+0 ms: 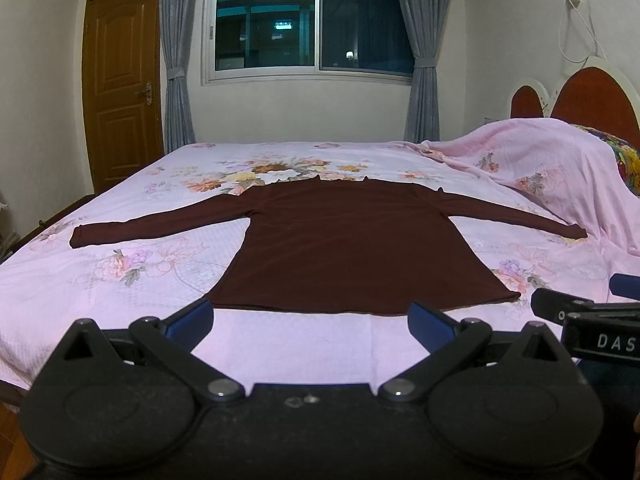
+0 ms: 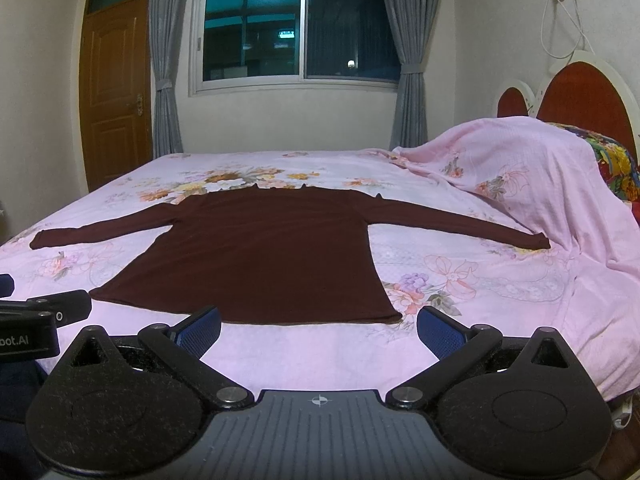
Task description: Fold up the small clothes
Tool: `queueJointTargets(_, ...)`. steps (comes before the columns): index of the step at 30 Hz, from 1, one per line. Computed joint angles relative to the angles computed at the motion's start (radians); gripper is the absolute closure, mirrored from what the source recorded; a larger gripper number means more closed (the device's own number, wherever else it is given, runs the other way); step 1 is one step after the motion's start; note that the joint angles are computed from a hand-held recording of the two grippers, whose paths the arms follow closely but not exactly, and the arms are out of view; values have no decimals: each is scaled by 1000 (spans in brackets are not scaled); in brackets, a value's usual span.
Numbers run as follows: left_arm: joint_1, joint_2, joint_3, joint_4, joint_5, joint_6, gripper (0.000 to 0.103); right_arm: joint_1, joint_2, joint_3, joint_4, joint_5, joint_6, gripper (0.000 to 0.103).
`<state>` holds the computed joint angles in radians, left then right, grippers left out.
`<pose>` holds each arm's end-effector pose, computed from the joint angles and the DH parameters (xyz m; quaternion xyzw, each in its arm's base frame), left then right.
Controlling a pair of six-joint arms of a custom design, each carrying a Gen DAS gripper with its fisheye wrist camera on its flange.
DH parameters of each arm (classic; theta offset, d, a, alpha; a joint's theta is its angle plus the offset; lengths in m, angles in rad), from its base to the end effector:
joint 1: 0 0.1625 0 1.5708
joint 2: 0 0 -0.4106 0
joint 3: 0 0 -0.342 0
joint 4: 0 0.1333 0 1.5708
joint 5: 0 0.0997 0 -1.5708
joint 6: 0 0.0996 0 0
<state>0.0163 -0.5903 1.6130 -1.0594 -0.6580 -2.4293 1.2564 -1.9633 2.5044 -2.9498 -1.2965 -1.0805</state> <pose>-0.4586 -0.2196 -0.0027 0.0033 0.7150 -0.5442 0.4389 0.0677 -0.3102 0.3757 0.3898 -0.8186 0.3891 0.1631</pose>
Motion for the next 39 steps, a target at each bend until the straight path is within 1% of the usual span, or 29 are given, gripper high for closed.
queueJointTargets(7, 4, 1, -10, 7, 7, 6, 0, 3, -4, 2, 6, -6, 0, 0)
queueJointTargets(19, 2, -15, 16, -9, 12, 18, 0, -1, -10, 6, 12, -5, -9, 0)
queueJointTargets(22, 4, -26, 23, 9, -5, 7, 0, 0, -4, 1, 13, -11, -7, 0)
queueJointTargets(25, 16, -48, 32, 7, -29, -8, 0, 17, 22, -15, 8, -19, 0, 0)
queueJointTargets(26, 21, -68, 45, -18, -28, 3, 0, 25, 37, -23, -3, -16, -1, 0)
queueJointTargets(28, 20, -117, 99, -97, 30, 39, 0, 53, 87, -50, -24, -22, 20, 0)
queueJointTargets(29, 29, -121, 92, -90, 52, 56, 0, 76, 127, -68, -46, -34, 39, 0)
queueJointTargets(30, 46, -122, 77, -57, 76, 65, 0, 101, 173, -83, -92, -46, 52, 0)
queueJointTargets(32, 84, -113, 39, 55, 121, 13, 0, 160, 284, -124, -194, -84, 74, 0)
queueJointTargets(33, 106, -127, 45, 63, 150, 8, 0, 190, 340, -155, -224, -105, 97, 0)
queueJointTargets(35, 153, -186, 96, 17, 212, 20, 0, 226, 417, -213, -239, -121, 135, 0)
queueJointTargets(37, 200, -240, 132, 18, 254, 4, 0, 257, 488, -261, -265, -144, 153, 0)
queueJointTargets(38, 216, -253, 135, 38, 266, -13, 0, 272, 517, -290, -251, -154, 155, 0)
queueJointTargets(39, 233, -281, 160, 25, 290, -3, 0, 281, 538, -312, -241, -156, 157, 0)
